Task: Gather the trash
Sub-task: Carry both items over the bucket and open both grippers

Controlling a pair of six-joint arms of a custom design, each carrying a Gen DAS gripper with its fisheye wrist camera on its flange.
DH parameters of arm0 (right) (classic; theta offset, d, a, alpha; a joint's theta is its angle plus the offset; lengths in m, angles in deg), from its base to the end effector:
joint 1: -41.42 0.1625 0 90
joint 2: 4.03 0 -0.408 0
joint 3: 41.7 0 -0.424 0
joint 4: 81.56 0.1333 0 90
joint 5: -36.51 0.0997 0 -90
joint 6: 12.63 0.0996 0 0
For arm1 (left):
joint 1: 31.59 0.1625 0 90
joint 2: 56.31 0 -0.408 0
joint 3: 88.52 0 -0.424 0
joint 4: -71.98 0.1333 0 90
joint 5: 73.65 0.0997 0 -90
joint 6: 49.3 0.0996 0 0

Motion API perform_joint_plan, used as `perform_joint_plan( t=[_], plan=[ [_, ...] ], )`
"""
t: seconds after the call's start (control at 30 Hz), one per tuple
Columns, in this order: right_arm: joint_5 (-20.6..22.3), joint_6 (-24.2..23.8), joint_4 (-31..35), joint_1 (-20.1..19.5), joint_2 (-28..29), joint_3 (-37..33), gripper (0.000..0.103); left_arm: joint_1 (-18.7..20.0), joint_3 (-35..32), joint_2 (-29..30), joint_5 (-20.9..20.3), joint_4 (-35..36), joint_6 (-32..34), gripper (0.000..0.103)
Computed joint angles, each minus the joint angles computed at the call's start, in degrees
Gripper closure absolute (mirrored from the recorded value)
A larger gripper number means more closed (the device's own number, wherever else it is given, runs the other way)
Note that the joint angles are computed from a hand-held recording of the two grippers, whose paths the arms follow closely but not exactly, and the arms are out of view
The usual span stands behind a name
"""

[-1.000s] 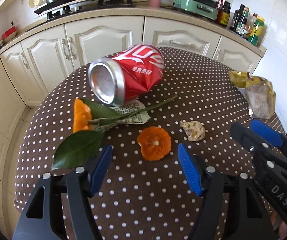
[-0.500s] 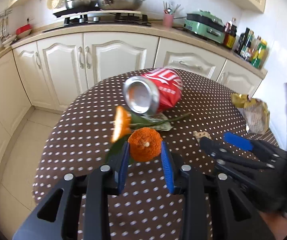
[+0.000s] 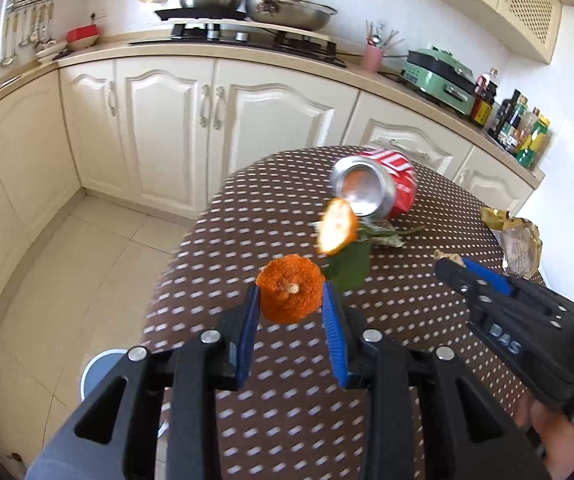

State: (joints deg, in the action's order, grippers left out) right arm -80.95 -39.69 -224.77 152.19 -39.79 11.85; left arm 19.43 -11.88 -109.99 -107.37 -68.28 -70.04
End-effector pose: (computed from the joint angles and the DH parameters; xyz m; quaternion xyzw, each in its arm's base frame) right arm 0.3892 -0.7799 0.2571 0.3091 -0.8752 0.2827 0.2420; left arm -0.3013 -0.7159 0.3224 0.0259 0.8637 -0.4087 0.2939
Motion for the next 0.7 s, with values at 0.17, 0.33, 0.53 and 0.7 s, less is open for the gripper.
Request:
perform_joint_plan(
  t=[0.17,0.33,0.53,0.7],
  plan=[
    [5.4,-0.4,-2.4,2.6,-2.3,6.0,0.078,-0.3,7.7,-6.7,1.8,-1.7,-2.6,0.072],
    [9.9,-0.8,-2.9,5.5,-1.4,9.1,0.078,-0.4,16.4,-15.6,5.2,-0.2,-7.6,0.072],
    [13.5,-0.7,-1.2,8.2,1.9,10.5,0.078,0.9,24.0,-25.2,8.9,8.8,-18.2,0.072],
    [14.7,-0.5,0.2,9.5,5.5,10.0,0.078,3.7,28.1,-31.4,9.2,16.9,-27.4,0.072]
  ],
)
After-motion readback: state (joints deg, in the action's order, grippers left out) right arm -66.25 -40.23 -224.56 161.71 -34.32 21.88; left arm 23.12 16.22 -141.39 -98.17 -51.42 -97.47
